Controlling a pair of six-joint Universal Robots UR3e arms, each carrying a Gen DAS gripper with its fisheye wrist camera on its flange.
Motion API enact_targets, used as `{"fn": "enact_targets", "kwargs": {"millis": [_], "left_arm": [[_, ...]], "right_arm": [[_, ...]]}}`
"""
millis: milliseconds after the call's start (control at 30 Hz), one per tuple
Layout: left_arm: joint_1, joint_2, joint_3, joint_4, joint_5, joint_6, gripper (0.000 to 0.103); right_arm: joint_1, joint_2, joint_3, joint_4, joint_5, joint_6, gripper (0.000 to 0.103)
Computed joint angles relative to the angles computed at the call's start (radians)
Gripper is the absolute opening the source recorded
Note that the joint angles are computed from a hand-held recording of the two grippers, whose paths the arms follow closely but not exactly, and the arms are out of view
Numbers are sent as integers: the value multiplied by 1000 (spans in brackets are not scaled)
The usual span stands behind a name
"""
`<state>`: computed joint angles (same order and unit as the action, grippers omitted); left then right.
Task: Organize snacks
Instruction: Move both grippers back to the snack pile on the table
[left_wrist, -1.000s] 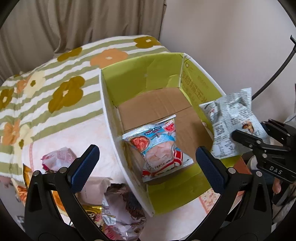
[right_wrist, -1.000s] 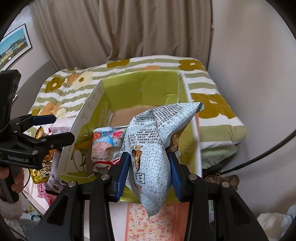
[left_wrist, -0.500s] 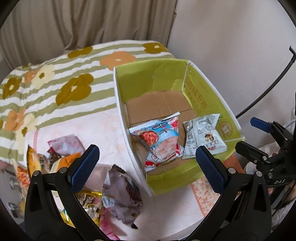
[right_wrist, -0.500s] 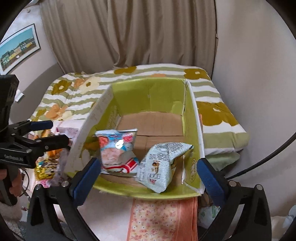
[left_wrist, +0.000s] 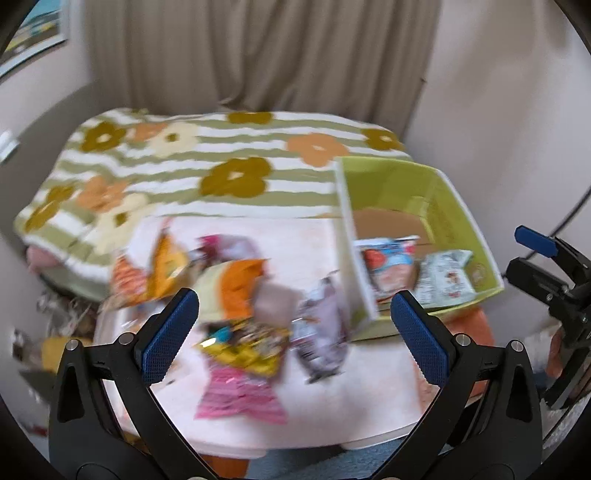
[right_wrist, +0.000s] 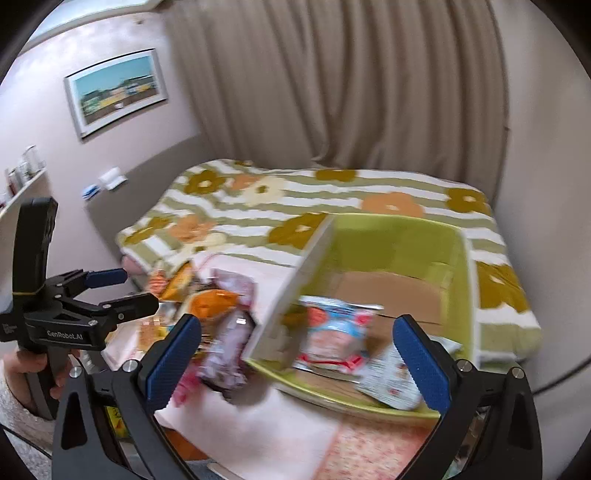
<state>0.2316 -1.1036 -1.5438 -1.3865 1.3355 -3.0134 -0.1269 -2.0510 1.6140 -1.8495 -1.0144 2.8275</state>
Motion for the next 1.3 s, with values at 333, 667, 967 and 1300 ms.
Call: {"fn": "enact_targets", "kwargs": {"millis": [333,667,967,1300], "left_arm": [[833,313,-14,-562,-358,600,103],[703,-90,32,-282,-305,592,103],[507,-599,383,-307,-261,628,103],[366,-943,611,-388,-190,623,103]], "right_arm": [[364,292,-105,-247,-144,189,103],[628,717,-446,-241,-346,415,103],[744,1085,-887,-19,-480,607,103],[781,1298,-1165,149,-540,769,103]]}}
